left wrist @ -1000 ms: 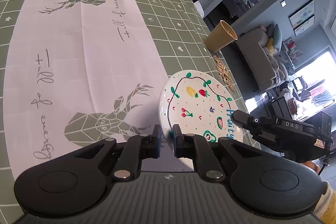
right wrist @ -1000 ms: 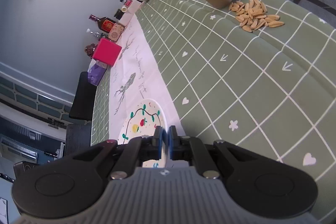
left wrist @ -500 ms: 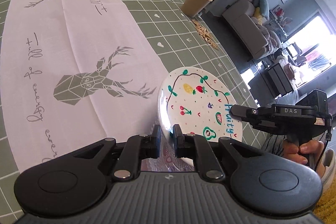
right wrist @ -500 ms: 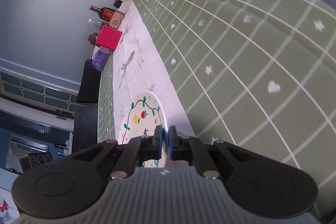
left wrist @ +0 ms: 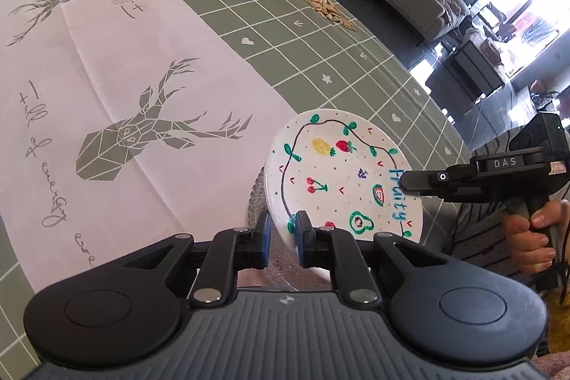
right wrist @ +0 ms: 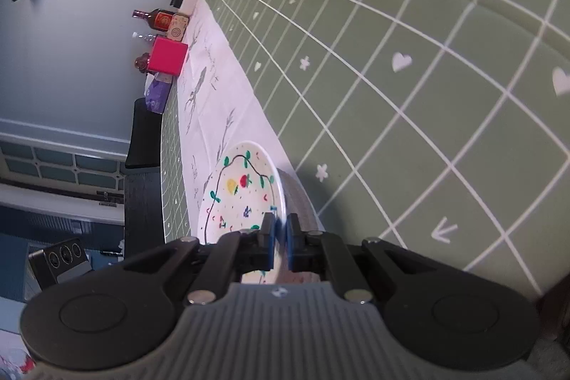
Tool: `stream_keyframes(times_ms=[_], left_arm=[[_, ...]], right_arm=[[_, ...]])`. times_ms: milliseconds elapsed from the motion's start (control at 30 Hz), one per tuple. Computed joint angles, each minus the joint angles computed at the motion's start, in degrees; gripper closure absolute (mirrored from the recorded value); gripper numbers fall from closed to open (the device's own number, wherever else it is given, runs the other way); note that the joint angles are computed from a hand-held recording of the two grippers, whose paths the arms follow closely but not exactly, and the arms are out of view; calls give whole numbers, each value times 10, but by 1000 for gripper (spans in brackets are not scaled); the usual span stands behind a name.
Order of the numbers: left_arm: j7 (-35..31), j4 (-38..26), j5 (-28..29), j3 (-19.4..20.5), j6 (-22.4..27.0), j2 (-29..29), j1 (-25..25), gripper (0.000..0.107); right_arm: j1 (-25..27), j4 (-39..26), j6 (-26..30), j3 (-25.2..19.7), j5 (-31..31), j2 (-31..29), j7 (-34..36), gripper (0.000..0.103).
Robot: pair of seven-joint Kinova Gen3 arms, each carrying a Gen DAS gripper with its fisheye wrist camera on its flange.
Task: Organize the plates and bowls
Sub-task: 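Lift the white plate with both tools and carry it over the glass plate, then lower the white plate onto the glass plate and open both tools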
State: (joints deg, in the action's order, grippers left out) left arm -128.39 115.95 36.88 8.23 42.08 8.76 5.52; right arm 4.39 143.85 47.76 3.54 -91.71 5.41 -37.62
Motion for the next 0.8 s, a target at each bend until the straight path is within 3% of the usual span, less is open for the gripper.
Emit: stream_keyframes(times_ms=[100, 267, 433, 600, 800], left_arm=[[46, -8, -44, -1, -11, 9, 19, 92], [62, -11, -80, 6, -22, 6, 31, 92], [20, -17, -49, 13, -1, 4, 16, 89], [44, -4, -80, 14, -56, -20, 46, 89], [125, -4, -148, 11, -91, -28, 73, 89]], right_arm=[[-1, 0, 3, -1, -3, 0, 8, 99], [-20, -6, -33, -12, 10, -18, -6, 99], [-28, -8, -42, -18, 22, -18, -23, 100], [-44, 4, -65, -27, 0, -32, -13, 99], [-75, -21, -117, -47, 54, -60, -53, 95]])
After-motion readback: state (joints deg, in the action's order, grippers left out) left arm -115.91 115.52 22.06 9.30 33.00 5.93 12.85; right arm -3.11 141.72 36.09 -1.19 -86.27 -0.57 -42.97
